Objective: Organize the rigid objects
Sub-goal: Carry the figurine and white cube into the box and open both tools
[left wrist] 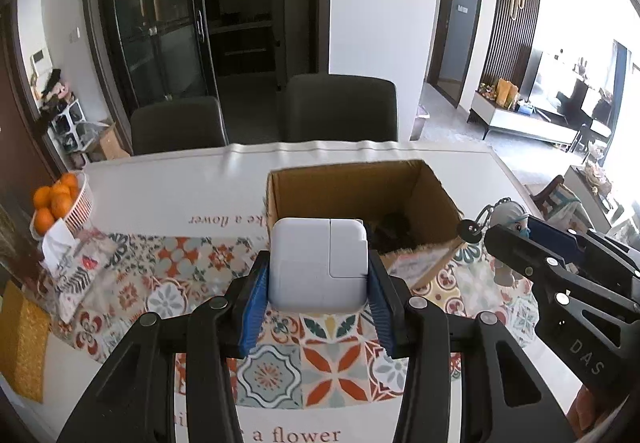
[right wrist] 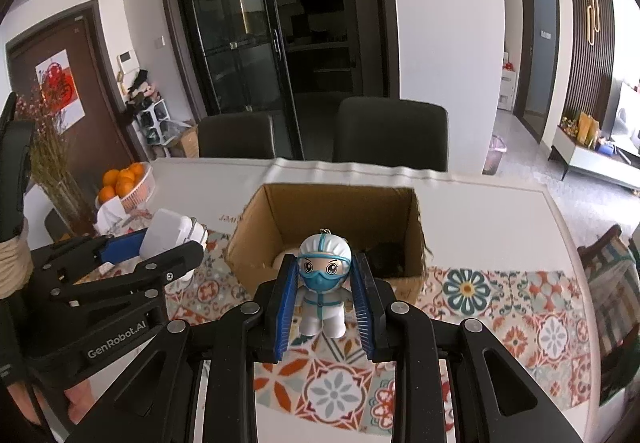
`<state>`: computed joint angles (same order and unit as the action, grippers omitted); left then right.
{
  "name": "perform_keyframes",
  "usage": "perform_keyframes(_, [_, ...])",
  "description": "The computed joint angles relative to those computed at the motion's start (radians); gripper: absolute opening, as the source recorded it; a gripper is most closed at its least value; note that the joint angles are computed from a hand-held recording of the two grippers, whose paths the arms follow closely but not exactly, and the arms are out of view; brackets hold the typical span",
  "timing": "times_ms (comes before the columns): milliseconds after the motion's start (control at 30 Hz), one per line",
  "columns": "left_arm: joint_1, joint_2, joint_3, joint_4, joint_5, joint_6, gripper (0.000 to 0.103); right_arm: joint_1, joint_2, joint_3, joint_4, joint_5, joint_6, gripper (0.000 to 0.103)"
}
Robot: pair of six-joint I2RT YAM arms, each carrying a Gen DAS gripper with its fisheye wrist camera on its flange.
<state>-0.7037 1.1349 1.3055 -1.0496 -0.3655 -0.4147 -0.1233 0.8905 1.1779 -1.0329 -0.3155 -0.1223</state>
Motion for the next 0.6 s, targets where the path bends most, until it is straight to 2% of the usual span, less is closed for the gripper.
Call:
perform_keyframes(233, [0.08,0.064,0.075,0.016,0.04,0.072,0.045,0.04,0.085,0.071,0.026,0.031,0.017,0.028])
perform_keyframes(600, [0.2,0.25,0.209,0.034,0.146,0.148,0.045,0.048,0.311,0.2,0.03,0.027,0.008,0.028])
